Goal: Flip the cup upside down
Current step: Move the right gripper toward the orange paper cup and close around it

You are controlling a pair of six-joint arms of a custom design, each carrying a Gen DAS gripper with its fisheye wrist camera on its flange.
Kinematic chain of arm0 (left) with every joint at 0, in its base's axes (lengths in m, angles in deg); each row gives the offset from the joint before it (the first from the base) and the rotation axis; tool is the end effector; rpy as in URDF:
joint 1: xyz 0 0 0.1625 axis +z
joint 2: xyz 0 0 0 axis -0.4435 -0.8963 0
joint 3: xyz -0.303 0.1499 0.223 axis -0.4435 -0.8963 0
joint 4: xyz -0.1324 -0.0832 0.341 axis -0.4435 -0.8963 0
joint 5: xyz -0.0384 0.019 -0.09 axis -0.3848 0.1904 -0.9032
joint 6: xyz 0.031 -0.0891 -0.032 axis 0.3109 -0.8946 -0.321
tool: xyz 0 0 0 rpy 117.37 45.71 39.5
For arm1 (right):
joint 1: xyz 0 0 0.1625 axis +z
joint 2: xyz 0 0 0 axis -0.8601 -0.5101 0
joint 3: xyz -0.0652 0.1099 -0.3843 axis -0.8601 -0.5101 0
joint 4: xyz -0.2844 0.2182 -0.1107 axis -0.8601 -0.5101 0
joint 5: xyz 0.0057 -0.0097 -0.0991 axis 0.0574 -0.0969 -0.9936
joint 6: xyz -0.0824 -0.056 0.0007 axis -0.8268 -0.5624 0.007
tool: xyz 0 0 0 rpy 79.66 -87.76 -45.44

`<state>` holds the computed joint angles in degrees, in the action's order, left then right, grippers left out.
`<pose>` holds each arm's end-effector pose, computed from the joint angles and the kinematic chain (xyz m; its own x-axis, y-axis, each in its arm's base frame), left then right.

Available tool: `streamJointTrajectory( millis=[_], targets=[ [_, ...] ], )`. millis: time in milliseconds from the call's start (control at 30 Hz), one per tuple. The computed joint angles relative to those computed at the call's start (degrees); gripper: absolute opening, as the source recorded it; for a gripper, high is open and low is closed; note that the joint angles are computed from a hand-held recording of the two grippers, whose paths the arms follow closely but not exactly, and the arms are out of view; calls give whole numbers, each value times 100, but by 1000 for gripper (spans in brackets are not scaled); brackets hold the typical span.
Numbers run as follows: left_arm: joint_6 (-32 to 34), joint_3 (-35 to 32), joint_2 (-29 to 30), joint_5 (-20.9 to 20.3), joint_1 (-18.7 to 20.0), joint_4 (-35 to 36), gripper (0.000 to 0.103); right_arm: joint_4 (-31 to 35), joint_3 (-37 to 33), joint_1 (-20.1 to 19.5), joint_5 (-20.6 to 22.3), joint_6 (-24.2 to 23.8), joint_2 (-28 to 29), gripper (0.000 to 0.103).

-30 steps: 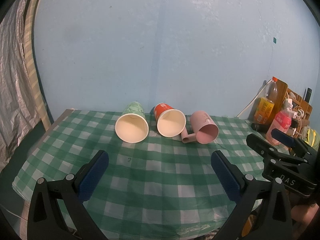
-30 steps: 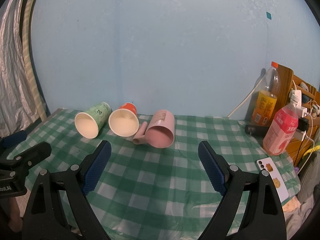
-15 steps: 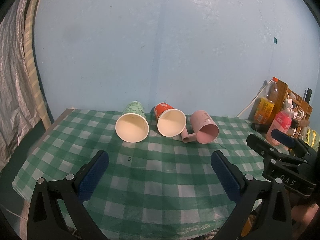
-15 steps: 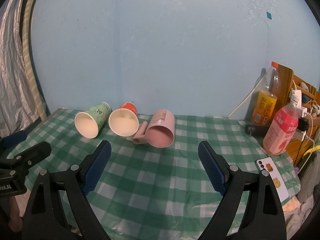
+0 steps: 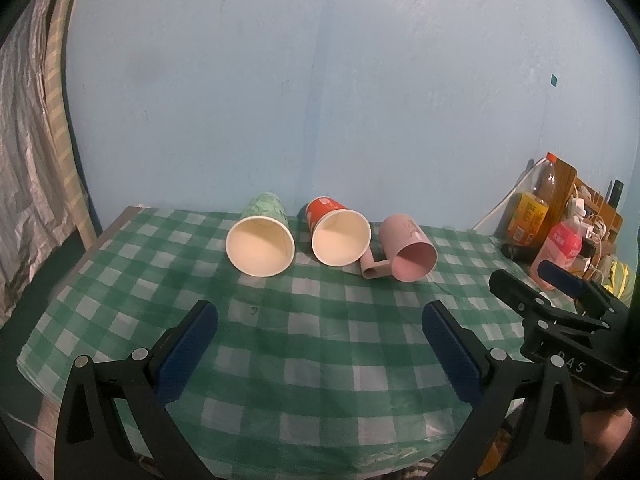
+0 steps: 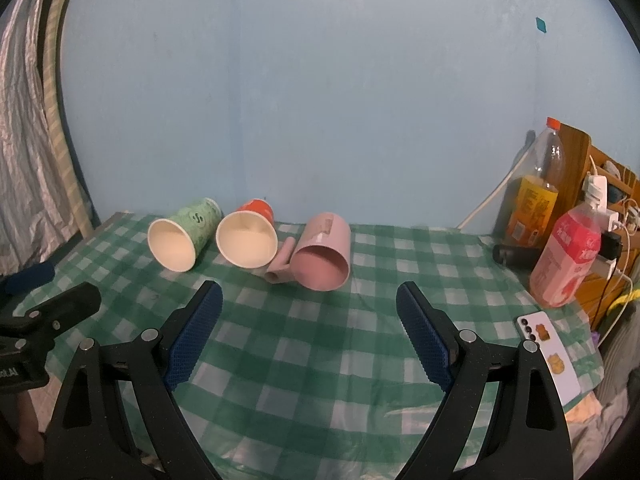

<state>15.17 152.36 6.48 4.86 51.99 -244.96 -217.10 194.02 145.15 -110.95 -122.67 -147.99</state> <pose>-0.3849 -0.4129 -0.0288 -0.7532 0.3712 -0.5430 0.6521 0.5293 -0.5427 0.0655 -0.3664 0.3119 -0.6722 0.1747 0.7195 -0.5655 0.5061 -0.6512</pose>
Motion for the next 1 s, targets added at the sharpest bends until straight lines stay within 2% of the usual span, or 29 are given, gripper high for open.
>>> streamJointTrajectory(
  millis=[200,400,500,733,1000],
  targets=[
    [-128,-210,-1,-127,105,346,103,278,-95,-64,47,84,-53,88],
    [-298,-719,-44,-278,306,1365,103,1083,-281,-235,342,340,-311,88],
    [-349,-1081,-72,-426,465,1975,103,1634,-468,-280,474,467,-468,88],
    [-377,-2178,93,-647,732,3283,103,2748,-1151,-157,453,611,-611,88],
    [-403,-3593,524,-937,953,4641,103,4012,-2099,20,267,971,-551,88]
  ],
)
